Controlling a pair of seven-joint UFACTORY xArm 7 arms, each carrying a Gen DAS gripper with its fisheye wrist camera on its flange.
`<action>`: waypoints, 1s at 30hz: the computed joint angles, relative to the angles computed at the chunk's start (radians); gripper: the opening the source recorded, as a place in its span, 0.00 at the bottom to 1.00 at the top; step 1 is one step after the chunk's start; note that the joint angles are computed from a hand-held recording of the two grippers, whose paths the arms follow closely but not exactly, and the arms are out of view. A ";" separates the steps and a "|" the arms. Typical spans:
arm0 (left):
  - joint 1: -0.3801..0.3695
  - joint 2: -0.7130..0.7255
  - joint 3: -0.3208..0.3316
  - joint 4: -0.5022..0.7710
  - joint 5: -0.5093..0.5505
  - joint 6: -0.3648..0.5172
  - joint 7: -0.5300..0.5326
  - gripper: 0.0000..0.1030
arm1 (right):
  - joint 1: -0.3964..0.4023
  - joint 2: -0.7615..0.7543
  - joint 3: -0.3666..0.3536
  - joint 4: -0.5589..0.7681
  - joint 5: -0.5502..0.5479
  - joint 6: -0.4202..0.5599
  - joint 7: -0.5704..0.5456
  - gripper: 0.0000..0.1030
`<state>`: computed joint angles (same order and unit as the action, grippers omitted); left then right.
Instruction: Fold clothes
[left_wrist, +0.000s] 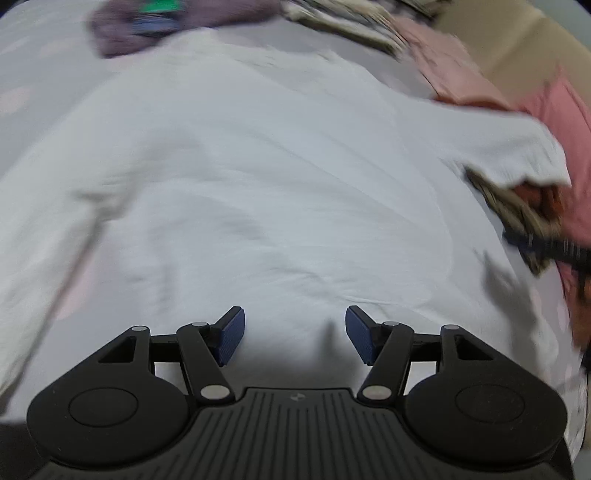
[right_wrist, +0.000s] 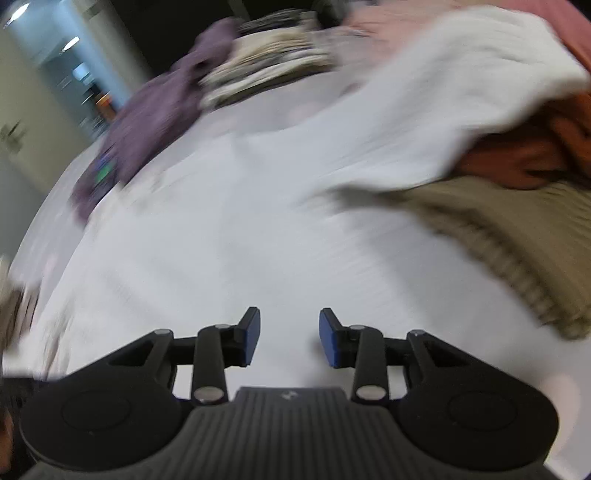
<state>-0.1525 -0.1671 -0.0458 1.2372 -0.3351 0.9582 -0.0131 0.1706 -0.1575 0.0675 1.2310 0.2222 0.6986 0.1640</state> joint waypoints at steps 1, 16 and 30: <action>0.012 -0.021 0.009 -0.005 0.009 -0.002 -0.015 0.57 | 0.017 -0.006 0.019 -0.011 -0.005 -0.021 -0.010 0.38; 0.239 -0.242 0.191 -0.073 0.148 0.151 -0.038 0.62 | 0.309 0.178 0.204 0.180 -0.091 -0.150 -0.051 0.43; 0.385 -0.183 0.336 -0.192 -0.002 0.061 0.206 0.62 | 0.785 0.712 0.138 0.823 -0.567 0.048 -0.051 0.47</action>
<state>0.2320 -0.3498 0.2905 1.0450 -0.3371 1.0193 0.1929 0.9556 0.5548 0.2053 2.0542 -0.3445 0.7464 0.1134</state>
